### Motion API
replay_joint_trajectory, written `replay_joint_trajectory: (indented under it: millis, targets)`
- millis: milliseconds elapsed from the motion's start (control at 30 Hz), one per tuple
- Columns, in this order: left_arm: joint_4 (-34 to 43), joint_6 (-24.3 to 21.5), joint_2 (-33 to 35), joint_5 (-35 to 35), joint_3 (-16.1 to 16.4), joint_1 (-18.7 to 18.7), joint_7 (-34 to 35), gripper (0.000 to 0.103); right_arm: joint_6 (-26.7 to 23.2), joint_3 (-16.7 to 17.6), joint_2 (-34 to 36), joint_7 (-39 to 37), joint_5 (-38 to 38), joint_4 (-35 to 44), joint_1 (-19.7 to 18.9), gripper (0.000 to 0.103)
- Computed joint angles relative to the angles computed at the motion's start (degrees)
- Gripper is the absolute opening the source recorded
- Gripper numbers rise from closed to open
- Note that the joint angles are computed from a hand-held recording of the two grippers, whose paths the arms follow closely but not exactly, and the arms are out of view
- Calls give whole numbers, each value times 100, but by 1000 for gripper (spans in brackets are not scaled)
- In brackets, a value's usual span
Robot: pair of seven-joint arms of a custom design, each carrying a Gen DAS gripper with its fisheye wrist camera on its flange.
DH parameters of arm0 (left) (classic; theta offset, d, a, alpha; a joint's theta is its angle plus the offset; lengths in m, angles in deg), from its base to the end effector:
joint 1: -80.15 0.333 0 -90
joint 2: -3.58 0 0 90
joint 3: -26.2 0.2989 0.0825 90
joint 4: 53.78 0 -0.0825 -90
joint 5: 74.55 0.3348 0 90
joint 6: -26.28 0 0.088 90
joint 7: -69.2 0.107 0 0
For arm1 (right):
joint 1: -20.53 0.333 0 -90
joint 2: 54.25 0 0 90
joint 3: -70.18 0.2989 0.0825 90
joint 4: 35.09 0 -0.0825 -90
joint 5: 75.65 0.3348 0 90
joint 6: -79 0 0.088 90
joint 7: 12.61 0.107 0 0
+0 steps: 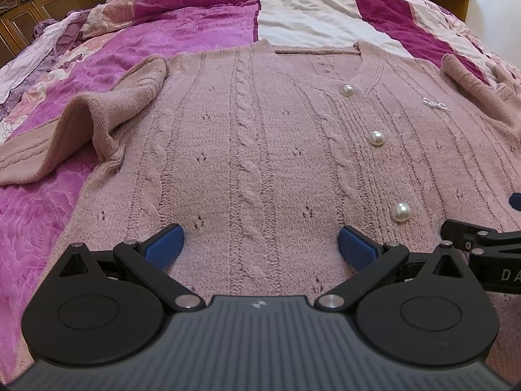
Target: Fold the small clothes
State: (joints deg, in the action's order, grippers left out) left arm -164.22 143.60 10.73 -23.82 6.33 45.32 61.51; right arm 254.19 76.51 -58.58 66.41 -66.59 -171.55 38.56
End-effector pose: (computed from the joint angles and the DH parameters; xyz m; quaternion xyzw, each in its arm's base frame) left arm 0.3574 -0.4206 0.4499 -0.7583 0.5423 -0.1915 0.3068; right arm 0.4603 0.1958 0.4549 -0.7921 0.4875 -0.2024 0.3064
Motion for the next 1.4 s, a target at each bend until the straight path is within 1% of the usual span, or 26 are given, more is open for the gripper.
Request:
replay_joint_trajectory:
  millis: [67,233,300,433,533,667,733,800,867,933,1000,1100,1267,1333,1367,1400]
  targets:
    - [22,10,-3,-54,4,15,63,103,-84,-79,-9,-297,317,46,105,103]
    - [77,-8,-49,-252,-2,48,235,103,-302,-295,-124,-1415,1650,129,404,103]
    - [98,-37,-84,-295,-9,51,277,103,-518,-439,-215,-2065,2443,215,553,103]
    - [69,-18,-251,-463,-12,122,401,103,-881,-612,-392,-3080,3825,395,661,103]
    - [70,-86,-380,-484,-26,183,447,103,-1150,-652,-425,-3517,4376,623,545,103]
    - [215,-361,-448,-397,-70,212,557,103,-1520,-705,-296,-3950,4819,1043,282,103]
    - [279,-419,-480,-401,-74,240,568,103,-1686,-733,-112,-4046,4958,1360,93,103]
    - [319,-369,-520,-440,-64,289,560,103,-1724,-728,79,-4089,5097,1646,-106,103]
    - [369,-331,-519,-456,-64,325,566,103,-1602,-690,293,-4232,5247,1906,-277,103]
    - [514,-393,-423,-448,-71,330,615,103,-1430,-649,599,-4266,5260,2251,-454,103]
    - [695,-481,-280,-421,-59,312,674,103,-1399,-614,924,-4151,5200,2614,-651,103]
    - [960,-582,-71,-433,-7,262,722,103,-1342,-545,1390,-3786,5055,3117,-943,103]
    - [1234,-658,161,-421,110,190,672,103,-1027,-514,2174,-3010,4318,3873,-1187,103]
    - [1368,-755,274,-401,146,143,666,103,-967,-621,2558,-2516,3808,4250,-1172,103]
    - [1424,-790,322,-405,165,123,668,103,-961,-630,2702,-2392,3649,4420,-1212,103]
    - [1467,-813,361,-421,186,111,675,103,-914,-718,2901,-2137,3378,4624,-1168,103]
